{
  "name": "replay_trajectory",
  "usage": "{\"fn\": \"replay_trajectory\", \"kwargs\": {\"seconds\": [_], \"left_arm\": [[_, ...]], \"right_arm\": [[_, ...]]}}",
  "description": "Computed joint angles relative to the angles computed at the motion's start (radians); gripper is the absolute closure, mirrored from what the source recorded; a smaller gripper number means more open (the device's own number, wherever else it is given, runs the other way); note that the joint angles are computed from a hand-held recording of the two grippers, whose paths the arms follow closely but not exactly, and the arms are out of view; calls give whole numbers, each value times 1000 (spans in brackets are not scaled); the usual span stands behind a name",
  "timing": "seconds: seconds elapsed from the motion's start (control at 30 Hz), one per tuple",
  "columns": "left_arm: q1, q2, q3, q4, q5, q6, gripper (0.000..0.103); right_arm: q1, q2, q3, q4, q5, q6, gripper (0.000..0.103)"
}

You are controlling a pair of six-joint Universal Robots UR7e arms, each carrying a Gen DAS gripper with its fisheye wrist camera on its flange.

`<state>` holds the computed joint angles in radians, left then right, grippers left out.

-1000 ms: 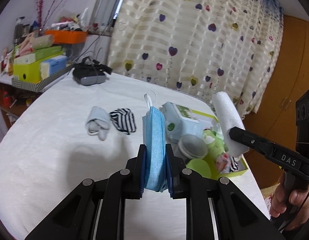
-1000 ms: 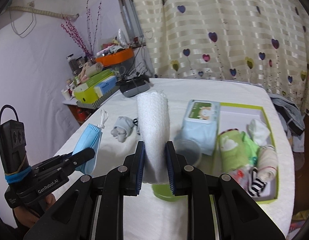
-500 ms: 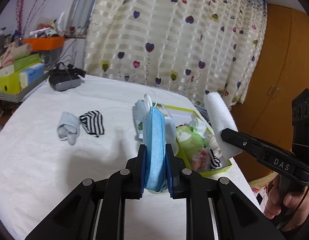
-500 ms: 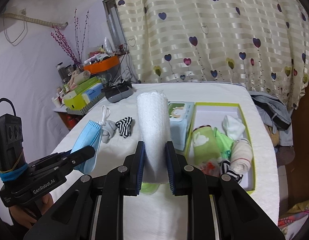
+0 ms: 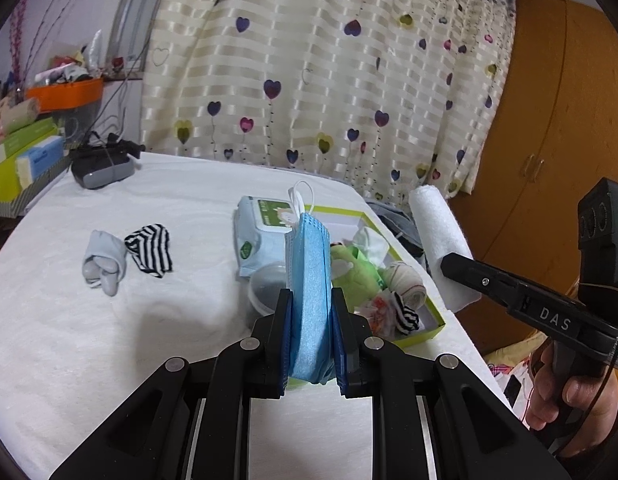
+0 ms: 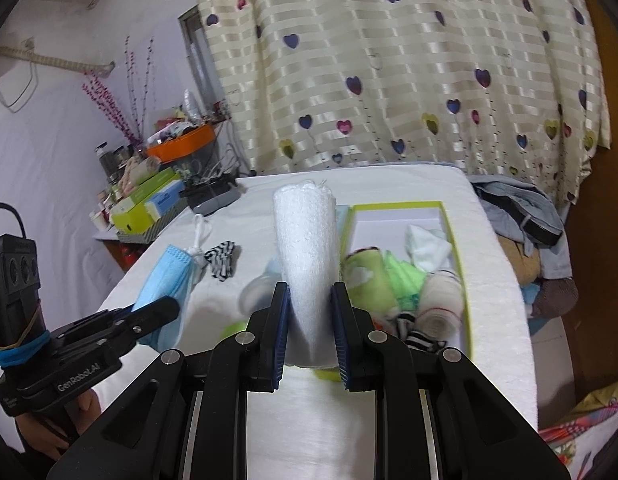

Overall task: Organize soft objects
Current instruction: 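Carry the blue mask and white sock over the lime-green box, then lower the white sock into the box and open the right gripper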

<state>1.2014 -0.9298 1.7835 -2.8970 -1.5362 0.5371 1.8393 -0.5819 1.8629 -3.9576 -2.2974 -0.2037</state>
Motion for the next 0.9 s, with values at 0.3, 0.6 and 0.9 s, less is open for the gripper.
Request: {"fn": "replay_trajectory", "kwargs": {"seconds": [0.3, 0.6, 0.9], "left_arm": [[-16, 16, 2, 10, -5, 7, 87], [-33, 43, -2, 24, 1, 13, 87], [-49, 78, -17, 38, 15, 14, 87]], "right_arm": [[-41, -36, 61, -51, -24, 39, 81], [-105, -61, 101, -24, -7, 92, 81], [-184, -69, 110, 76, 19, 155, 81]]}}
